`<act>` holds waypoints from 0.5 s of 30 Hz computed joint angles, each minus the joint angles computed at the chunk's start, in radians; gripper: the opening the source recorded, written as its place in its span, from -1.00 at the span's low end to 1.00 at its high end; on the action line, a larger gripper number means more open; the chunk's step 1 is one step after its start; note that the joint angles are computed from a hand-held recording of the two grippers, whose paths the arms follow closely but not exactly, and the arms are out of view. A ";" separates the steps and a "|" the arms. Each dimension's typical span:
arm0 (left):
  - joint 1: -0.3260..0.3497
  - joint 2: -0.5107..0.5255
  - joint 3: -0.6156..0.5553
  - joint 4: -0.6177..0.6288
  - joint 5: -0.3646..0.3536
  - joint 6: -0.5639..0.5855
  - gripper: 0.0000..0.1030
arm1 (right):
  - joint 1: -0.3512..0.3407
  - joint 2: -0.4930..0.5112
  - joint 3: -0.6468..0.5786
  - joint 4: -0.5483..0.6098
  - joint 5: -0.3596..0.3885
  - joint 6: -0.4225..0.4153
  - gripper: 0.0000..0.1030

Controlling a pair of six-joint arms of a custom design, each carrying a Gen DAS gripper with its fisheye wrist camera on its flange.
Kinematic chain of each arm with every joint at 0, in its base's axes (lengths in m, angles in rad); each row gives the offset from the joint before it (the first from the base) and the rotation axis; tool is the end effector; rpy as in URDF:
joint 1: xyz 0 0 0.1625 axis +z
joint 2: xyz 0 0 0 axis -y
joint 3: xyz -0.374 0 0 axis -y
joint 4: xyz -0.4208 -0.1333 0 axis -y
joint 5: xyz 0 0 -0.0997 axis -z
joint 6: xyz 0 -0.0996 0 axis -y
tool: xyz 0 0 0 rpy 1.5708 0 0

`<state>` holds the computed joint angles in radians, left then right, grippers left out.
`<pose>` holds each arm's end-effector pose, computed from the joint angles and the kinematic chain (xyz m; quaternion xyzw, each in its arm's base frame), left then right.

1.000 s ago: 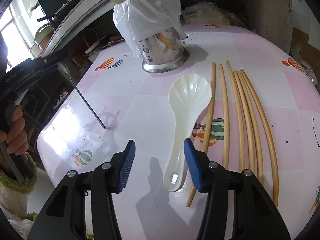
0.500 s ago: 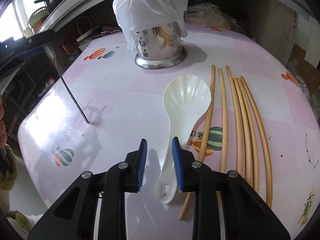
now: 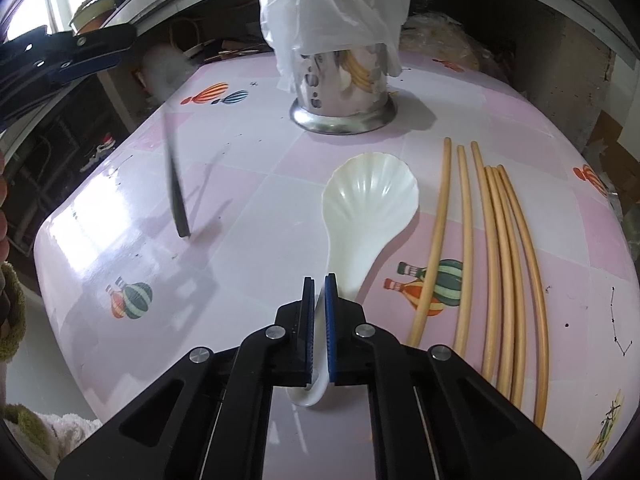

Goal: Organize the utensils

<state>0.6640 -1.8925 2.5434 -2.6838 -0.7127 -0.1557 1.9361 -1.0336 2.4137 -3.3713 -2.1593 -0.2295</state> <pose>-0.1351 -0.3706 0.2485 0.2360 0.8584 -0.3847 0.2436 0.2143 -0.3420 0.0357 0.2164 -0.9126 0.2185 0.2694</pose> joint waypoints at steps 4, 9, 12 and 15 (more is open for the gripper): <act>-0.004 0.000 0.001 0.006 0.001 -0.005 -0.34 | 0.002 -0.009 0.008 0.014 0.017 0.003 -0.90; -0.007 -0.003 0.003 0.010 0.004 -0.008 -0.34 | -0.001 -0.033 0.026 0.039 0.044 0.018 -0.91; -0.006 -0.003 0.004 0.015 0.007 -0.014 -0.34 | -0.003 -0.051 0.039 0.055 0.060 0.029 -0.91; -0.004 -0.013 0.007 0.031 0.017 -0.024 -0.34 | -0.002 -0.070 0.052 0.075 0.075 0.039 -0.91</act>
<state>0.6599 -1.9059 2.5501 -2.6531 -0.6957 -0.1798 1.9345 -1.1032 2.4656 -3.2963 -2.0847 -0.1910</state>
